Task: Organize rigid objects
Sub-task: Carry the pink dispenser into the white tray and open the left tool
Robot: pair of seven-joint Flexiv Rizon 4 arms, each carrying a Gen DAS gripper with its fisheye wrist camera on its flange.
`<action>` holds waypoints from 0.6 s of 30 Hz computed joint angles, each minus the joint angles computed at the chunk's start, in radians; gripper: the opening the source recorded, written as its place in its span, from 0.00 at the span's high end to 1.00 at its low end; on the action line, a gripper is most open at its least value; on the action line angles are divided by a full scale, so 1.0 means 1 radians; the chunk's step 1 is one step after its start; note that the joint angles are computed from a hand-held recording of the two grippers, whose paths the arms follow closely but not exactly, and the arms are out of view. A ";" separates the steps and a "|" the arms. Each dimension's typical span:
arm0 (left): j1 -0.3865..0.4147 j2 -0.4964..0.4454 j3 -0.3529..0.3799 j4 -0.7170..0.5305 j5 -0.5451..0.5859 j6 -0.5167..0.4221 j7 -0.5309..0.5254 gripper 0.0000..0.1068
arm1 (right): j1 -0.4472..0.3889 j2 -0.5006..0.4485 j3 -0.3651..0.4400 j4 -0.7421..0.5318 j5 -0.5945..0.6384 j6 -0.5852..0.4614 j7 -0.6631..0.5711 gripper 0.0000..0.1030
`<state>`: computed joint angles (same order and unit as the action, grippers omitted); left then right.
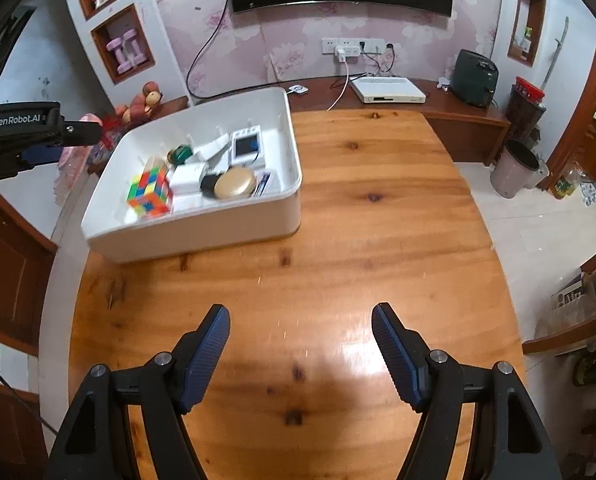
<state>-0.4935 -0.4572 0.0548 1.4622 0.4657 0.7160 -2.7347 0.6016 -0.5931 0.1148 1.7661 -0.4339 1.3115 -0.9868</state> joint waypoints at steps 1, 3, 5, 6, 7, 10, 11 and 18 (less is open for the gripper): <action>0.003 -0.003 0.002 -0.003 0.002 0.002 0.000 0.49 | 0.008 -0.012 -0.010 -0.026 -0.005 -0.008 0.007 0.28; 0.020 -0.021 0.007 -0.020 0.000 0.012 0.012 0.49 | 0.022 -0.038 -0.029 -0.079 -0.016 -0.014 0.023 0.28; 0.032 -0.038 0.010 -0.031 -0.011 0.021 0.022 0.49 | 0.030 -0.063 -0.037 -0.131 -0.019 -0.025 0.034 0.28; 0.043 -0.053 0.010 -0.040 -0.021 0.027 0.033 0.49 | 0.031 -0.080 -0.036 -0.165 -0.018 -0.033 0.035 0.28; 0.047 -0.061 0.013 -0.045 -0.028 0.029 0.041 0.49 | 0.034 -0.098 -0.037 -0.201 -0.018 -0.041 0.036 0.28; 0.063 -0.093 0.018 -0.059 -0.050 0.042 0.072 0.49 | 0.052 -0.152 -0.049 -0.297 -0.026 -0.058 0.036 0.28; 0.067 -0.105 0.019 -0.064 -0.059 0.047 0.084 0.49 | 0.060 -0.169 -0.055 -0.324 -0.030 -0.063 0.037 0.28; 0.105 -0.192 0.013 -0.064 -0.161 0.088 0.179 0.49 | 0.076 -0.284 -0.022 -0.500 0.002 -0.172 -0.016 0.28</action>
<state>-0.3883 -0.6494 0.0681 1.3986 0.3051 0.8038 -2.5560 0.6777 -0.8767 0.0928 1.2659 -0.4314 1.1395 -1.0029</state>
